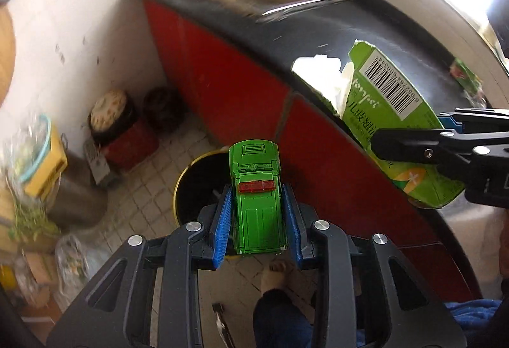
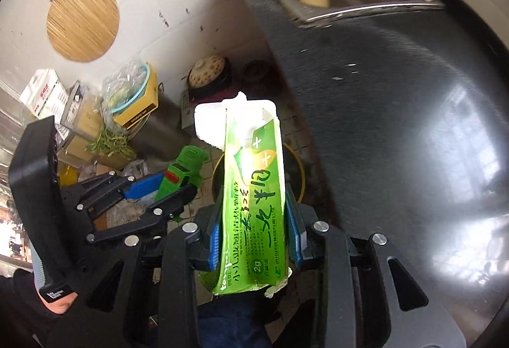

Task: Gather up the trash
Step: 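Carry toy car and wrapper over the bin and open both tools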

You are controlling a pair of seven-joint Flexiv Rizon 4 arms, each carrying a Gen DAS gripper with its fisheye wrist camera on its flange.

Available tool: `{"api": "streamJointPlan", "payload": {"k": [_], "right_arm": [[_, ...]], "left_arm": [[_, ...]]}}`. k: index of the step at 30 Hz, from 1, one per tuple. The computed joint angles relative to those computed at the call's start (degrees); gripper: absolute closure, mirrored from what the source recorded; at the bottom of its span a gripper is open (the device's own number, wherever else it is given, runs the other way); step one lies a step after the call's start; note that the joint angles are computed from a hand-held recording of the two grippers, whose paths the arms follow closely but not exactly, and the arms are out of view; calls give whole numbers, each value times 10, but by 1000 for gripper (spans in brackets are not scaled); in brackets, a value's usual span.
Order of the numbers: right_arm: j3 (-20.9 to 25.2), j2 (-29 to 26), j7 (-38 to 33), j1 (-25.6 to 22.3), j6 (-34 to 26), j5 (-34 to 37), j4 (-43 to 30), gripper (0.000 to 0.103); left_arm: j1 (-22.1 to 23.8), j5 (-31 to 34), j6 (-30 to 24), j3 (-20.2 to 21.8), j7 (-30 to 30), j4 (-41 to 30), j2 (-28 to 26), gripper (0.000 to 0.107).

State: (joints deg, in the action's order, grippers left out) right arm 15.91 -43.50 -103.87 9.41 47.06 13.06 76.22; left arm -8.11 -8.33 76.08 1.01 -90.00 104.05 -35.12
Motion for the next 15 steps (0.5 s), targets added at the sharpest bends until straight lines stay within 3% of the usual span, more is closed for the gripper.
{"api": "streamJointPlan", "payload": {"k": [6, 15], "right_arm": [[-14, -55, 47, 42, -44, -31, -71, 70], [-24, -81, 69, 61, -66, -58, -101, 69]], "left_arm": [[59, -47, 22, -42, 31, 15, -25, 77], [78, -67, 18, -51, 66, 4, -48, 77]]}}
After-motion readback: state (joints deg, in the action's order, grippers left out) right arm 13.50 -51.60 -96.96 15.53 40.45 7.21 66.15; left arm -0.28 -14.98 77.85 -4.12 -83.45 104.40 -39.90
